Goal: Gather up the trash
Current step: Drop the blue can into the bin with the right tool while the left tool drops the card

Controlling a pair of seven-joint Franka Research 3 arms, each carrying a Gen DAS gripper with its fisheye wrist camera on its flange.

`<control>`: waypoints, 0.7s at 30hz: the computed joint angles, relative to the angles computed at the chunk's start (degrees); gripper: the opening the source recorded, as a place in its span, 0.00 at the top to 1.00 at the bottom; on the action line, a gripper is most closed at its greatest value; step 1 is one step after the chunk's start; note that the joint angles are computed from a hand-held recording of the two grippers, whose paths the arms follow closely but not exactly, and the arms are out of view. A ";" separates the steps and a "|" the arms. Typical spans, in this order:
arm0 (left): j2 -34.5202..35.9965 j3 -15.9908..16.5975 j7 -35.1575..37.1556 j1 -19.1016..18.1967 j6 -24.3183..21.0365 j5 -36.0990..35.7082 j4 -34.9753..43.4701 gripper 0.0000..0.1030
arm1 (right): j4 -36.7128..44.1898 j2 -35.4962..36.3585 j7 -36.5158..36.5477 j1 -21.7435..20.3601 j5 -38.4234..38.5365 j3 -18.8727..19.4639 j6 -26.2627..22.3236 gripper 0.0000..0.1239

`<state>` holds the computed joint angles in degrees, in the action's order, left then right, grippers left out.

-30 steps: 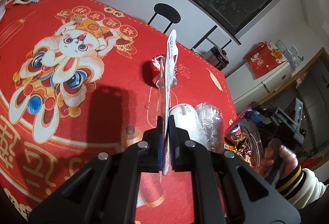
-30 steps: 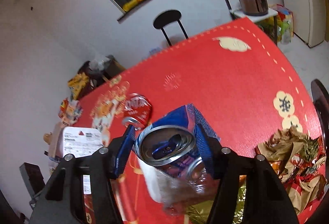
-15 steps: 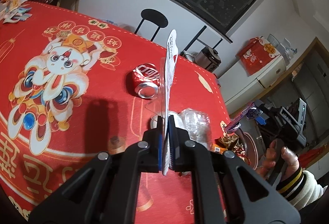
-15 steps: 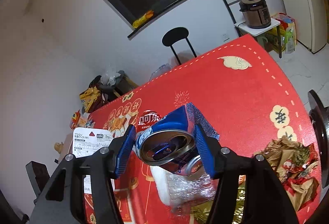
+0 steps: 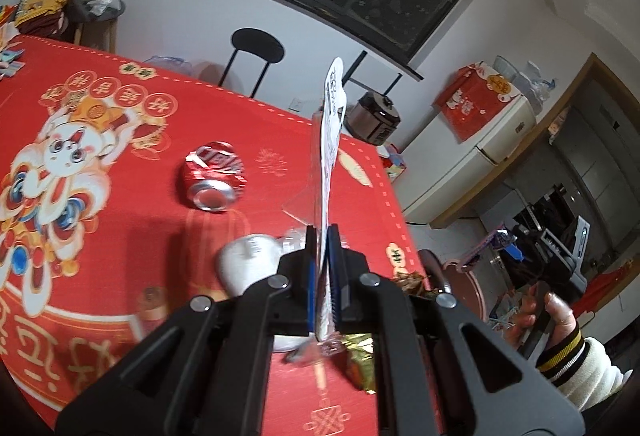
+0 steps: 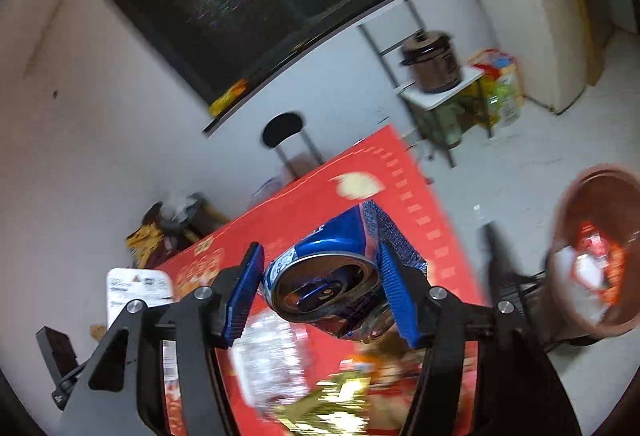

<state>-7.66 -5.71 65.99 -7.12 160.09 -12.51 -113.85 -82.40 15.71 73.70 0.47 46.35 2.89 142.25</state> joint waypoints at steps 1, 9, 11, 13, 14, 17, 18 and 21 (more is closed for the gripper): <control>0.63 -0.50 -0.83 -0.06 0.08 0.72 0.84 0.91 | 0.16 0.00 0.16 -0.79 -0.57 -0.83 -0.32 0.53; 6.26 -4.24 -9.97 -1.12 -0.23 9.62 8.05 0.91 | 4.57 3.73 2.73 -7.08 -6.14 -4.68 -2.94 0.53; 7.48 -4.75 -11.77 -1.53 -0.84 11.78 9.75 0.91 | 6.60 5.51 3.75 -8.71 -7.39 -5.12 -4.02 0.53; 9.01 -5.30 -13.84 -2.14 -1.66 14.45 12.00 0.91 | 8.29 7.05 4.69 -9.92 -8.50 -5.21 -4.55 0.53; 9.98 -5.54 -14.59 -2.50 -2.15 15.68 13.43 0.91 | 9.13 7.81 5.19 -10.51 -9.02 -5.22 -4.97 0.53; 11.95 -6.05 -16.10 -3.48 -3.36 18.27 16.53 0.91 | 12.20 10.20 6.86 -12.31 -9.90 -4.96 -6.53 0.50; 12.91 -6.24 -16.38 -3.88 -3.81 19.07 17.92 0.91 | 12.43 10.41 7.19 -12.59 -10.18 -4.82 -6.38 0.45; 15.92 -6.80 -16.02 -4.89 -5.17 20.12 22.31 0.91 | 12.31 10.25 6.54 -13.72 -10.07 -4.24 -5.68 0.39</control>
<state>8.26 -12.51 49.98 -12.00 154.91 7.61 -91.54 -70.09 25.96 80.24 -13.25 36.28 -1.35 136.57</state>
